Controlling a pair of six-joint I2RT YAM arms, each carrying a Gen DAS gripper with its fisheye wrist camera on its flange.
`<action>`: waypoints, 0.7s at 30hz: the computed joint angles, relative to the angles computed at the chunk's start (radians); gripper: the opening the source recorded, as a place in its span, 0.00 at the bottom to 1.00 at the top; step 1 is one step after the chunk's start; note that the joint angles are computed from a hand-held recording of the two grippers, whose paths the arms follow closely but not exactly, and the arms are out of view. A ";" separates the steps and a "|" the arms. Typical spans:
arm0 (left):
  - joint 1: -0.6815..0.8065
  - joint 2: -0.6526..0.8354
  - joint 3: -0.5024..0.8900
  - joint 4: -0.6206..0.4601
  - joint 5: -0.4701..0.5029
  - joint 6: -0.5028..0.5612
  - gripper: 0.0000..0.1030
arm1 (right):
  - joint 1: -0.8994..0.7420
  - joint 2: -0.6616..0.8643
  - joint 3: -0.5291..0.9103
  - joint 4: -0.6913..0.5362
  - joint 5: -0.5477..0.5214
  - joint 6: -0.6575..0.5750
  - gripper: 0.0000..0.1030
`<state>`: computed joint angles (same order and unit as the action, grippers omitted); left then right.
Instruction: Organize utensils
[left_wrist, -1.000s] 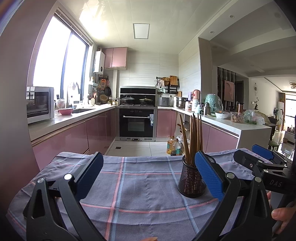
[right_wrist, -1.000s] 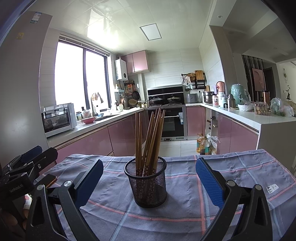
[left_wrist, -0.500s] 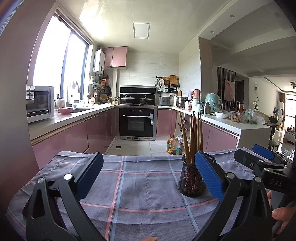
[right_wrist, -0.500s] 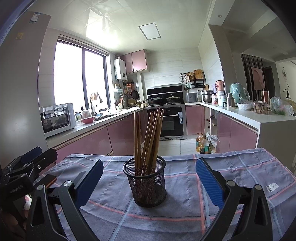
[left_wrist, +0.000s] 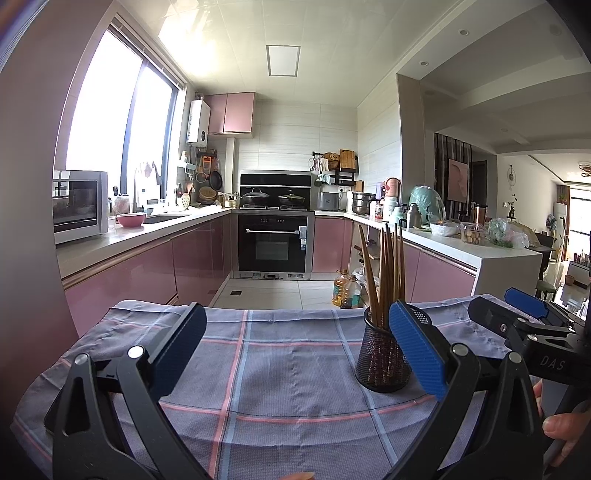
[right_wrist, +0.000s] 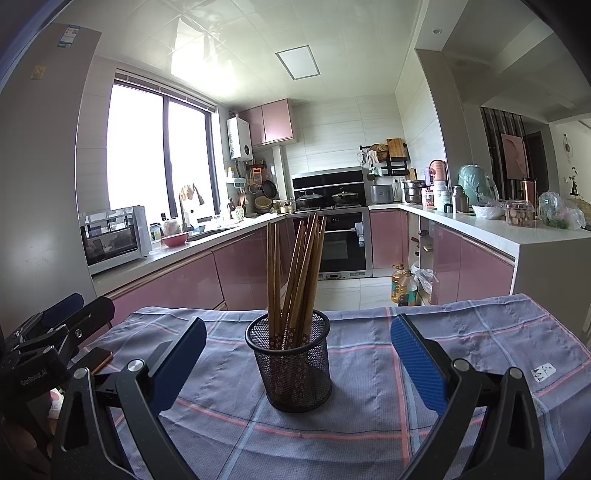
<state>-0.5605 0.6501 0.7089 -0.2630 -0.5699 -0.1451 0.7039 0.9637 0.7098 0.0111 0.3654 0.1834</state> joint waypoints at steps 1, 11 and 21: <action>-0.001 -0.001 -0.002 0.001 -0.001 -0.001 0.95 | 0.001 0.000 -0.001 0.001 0.002 -0.001 0.94; -0.003 -0.002 -0.005 0.002 -0.002 -0.002 0.95 | 0.002 -0.002 -0.001 0.000 0.006 -0.001 0.94; -0.003 -0.001 -0.003 0.000 -0.002 -0.001 0.95 | 0.003 -0.002 0.000 -0.001 0.011 0.002 0.94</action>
<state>-0.5631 0.6492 0.7057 -0.2626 -0.5719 -0.1465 0.7073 0.9620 0.7098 0.0103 0.3763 0.1856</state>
